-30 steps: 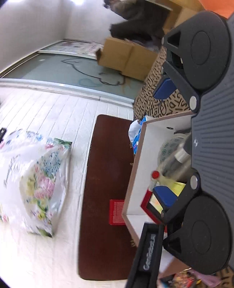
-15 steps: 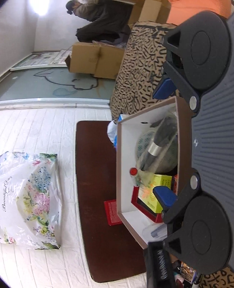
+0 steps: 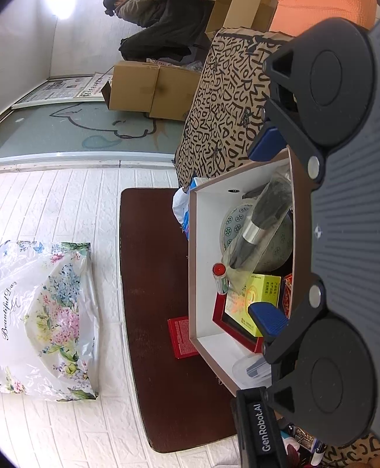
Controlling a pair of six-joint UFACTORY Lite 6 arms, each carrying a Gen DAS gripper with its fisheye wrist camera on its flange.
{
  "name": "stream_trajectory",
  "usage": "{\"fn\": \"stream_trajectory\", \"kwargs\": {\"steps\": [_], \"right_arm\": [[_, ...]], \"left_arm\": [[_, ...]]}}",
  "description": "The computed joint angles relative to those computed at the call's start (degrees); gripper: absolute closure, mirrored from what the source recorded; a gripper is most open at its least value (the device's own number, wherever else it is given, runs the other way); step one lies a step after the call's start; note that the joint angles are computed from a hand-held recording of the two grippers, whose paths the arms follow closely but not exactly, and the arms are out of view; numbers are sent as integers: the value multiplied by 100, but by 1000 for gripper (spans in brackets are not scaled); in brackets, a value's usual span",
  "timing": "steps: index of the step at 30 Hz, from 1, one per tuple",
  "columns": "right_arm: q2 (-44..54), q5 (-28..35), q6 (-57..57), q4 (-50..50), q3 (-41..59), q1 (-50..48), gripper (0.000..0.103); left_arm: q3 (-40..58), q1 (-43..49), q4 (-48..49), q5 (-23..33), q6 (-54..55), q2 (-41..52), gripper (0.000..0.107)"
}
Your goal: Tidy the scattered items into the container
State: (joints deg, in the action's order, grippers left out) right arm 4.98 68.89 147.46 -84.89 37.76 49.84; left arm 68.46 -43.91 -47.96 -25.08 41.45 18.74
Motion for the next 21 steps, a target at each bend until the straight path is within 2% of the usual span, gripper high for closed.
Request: {"fn": "stream_trajectory", "kwargs": {"steps": [3, 7, 18, 20, 21], "right_arm": [[-9, -24, -61, -5, 19, -5, 0], [40, -22, -126, 11, 75, 1, 0], [48, -33, -6, 25, -5, -30, 0], [98, -86, -101, 14, 27, -45, 0], [149, -73, -123, 32, 62, -24, 0]], "left_arm": [[30, 80, 343, 186, -196, -11, 4], [8, -25, 313, -98, 49, 60, 4], [-272, 173, 1651, 2, -1369, -136, 4], [-190, 189, 1671, 237, -1348, -138, 4], [-206, 145, 1542, 162, -1236, -136, 4]]}}
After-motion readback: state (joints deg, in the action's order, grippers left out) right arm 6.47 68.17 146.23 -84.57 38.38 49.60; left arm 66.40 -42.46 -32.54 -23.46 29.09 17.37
